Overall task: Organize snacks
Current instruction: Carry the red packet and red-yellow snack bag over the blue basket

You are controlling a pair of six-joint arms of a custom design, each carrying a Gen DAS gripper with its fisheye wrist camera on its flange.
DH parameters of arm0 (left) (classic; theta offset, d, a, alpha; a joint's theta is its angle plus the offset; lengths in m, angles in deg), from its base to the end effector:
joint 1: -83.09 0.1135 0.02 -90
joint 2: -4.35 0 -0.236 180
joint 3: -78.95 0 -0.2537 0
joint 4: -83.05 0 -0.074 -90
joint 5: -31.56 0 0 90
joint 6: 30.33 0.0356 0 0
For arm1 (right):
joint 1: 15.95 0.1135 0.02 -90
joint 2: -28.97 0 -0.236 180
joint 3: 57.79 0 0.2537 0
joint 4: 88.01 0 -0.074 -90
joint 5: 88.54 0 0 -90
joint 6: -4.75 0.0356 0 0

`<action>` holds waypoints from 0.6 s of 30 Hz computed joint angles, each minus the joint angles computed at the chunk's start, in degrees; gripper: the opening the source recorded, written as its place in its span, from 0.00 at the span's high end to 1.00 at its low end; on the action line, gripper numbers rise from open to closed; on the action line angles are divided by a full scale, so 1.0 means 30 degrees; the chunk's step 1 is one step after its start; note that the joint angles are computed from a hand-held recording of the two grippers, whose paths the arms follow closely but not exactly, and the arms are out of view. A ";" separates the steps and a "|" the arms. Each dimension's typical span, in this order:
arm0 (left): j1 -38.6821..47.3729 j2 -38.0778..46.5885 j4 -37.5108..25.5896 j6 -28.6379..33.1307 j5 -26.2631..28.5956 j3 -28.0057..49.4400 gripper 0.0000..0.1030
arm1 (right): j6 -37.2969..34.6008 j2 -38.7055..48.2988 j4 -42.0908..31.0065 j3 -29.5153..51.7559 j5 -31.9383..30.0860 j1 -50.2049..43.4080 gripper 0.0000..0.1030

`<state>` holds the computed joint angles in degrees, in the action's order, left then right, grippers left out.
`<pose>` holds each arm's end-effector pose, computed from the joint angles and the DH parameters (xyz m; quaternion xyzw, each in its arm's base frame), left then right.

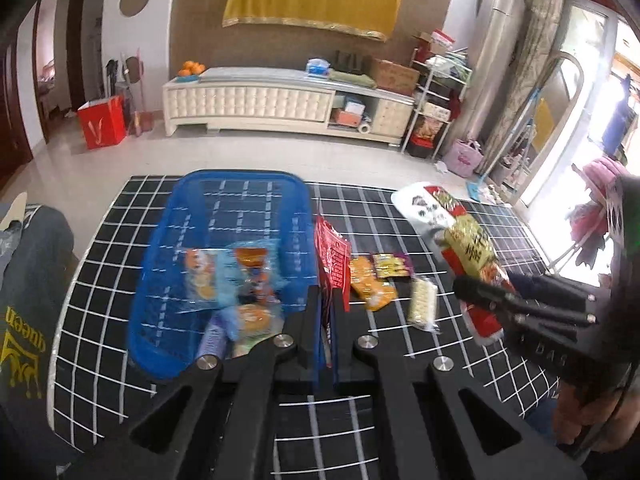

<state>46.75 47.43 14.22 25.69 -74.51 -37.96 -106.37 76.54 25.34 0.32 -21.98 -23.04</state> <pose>0.1325 -0.0852 0.2801 -0.0301 0.9277 -0.0936 0.3600 0.1701 -0.0069 0.2456 -0.1732 0.9224 0.1189 0.3241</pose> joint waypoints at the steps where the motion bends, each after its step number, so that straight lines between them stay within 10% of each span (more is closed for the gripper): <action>1: 0.0840 -0.0125 -0.0069 0.0442 0.0643 0.0002 0.98 | 0.0570 -0.0121 0.0256 -0.0153 0.0423 0.0933 0.65; 18: 1.0911 -0.0087 0.0560 0.7351 0.6429 -0.2410 0.97 | 0.4426 0.1309 0.2395 -0.0993 0.3848 0.7233 0.65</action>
<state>79.49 47.17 15.90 47.74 -55.22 -45.19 -93.09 80.47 32.53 -2.66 -10.43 -1.34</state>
